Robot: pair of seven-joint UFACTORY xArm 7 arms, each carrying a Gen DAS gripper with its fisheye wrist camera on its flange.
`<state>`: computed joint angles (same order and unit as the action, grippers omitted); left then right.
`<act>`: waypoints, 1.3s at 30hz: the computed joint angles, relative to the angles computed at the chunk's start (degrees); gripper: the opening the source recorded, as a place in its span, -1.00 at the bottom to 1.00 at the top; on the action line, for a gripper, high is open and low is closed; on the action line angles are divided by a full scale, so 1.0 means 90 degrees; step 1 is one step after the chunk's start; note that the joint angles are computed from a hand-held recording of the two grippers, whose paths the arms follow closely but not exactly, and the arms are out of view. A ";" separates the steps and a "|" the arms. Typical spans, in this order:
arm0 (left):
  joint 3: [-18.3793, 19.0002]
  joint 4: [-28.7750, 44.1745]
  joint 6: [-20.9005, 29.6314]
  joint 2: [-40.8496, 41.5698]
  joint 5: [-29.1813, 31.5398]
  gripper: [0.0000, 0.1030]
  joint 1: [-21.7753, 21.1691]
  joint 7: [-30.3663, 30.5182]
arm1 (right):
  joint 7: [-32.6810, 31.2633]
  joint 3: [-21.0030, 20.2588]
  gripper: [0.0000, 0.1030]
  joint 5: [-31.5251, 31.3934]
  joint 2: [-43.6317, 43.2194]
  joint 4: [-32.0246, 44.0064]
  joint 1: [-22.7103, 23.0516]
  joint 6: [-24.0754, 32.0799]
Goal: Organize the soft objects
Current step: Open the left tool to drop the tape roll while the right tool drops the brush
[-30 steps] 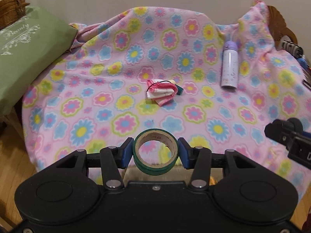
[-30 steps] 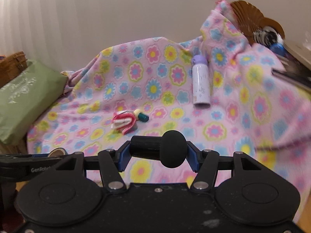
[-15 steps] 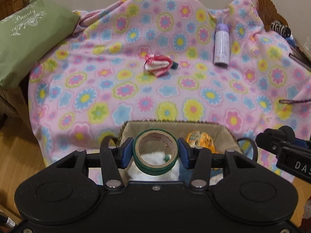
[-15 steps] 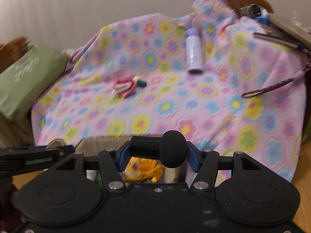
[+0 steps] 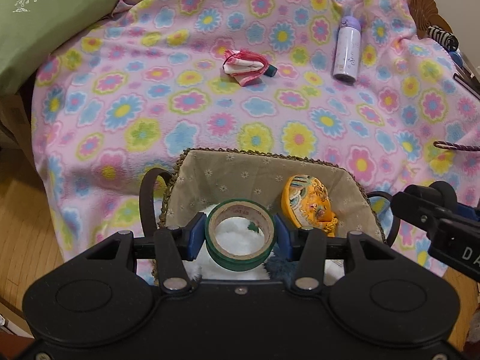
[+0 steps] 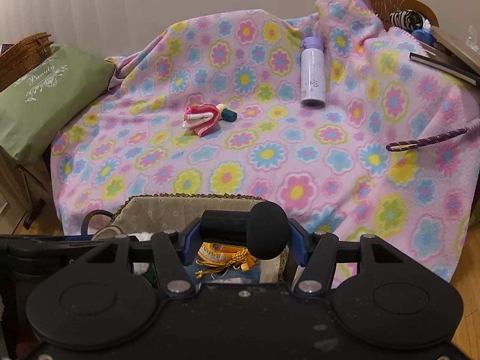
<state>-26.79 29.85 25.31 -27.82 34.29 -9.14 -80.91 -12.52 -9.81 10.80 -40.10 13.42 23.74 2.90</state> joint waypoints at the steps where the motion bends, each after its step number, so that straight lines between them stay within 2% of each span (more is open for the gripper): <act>1: -0.0006 0.0001 0.0003 -0.0006 0.0009 -0.06 0.0002 -0.0011 | -0.0003 -0.0002 0.13 -0.0006 0.0016 0.0016 -0.0001 0.0021; 10: 0.0022 0.0019 -0.0010 0.0028 0.0027 -0.05 -0.0008 -0.0033 | -0.0369 -0.0293 0.14 0.0015 0.0116 0.0070 0.0406 -0.0091; 12: -0.0011 0.0032 -0.0007 0.0031 0.0071 0.09 0.0032 -0.0080 | -0.0427 -0.0321 0.24 0.0027 0.0096 0.0058 0.0462 -0.0147; 15: -0.0048 0.0023 -0.0013 -0.0006 0.0137 0.12 0.0065 -0.0162 | -0.0522 -0.0431 0.33 0.0040 0.0047 0.0044 0.0546 -0.0192; 39: 0.0121 0.0123 0.0345 0.0108 0.0098 0.20 -0.0177 -0.0056 | -0.0283 -0.0077 0.37 0.0092 0.0202 0.0148 0.0133 0.0054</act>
<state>-25.69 30.96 28.42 -26.85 35.17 -10.73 -81.42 -15.07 -10.50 11.62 -38.29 14.75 24.94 3.39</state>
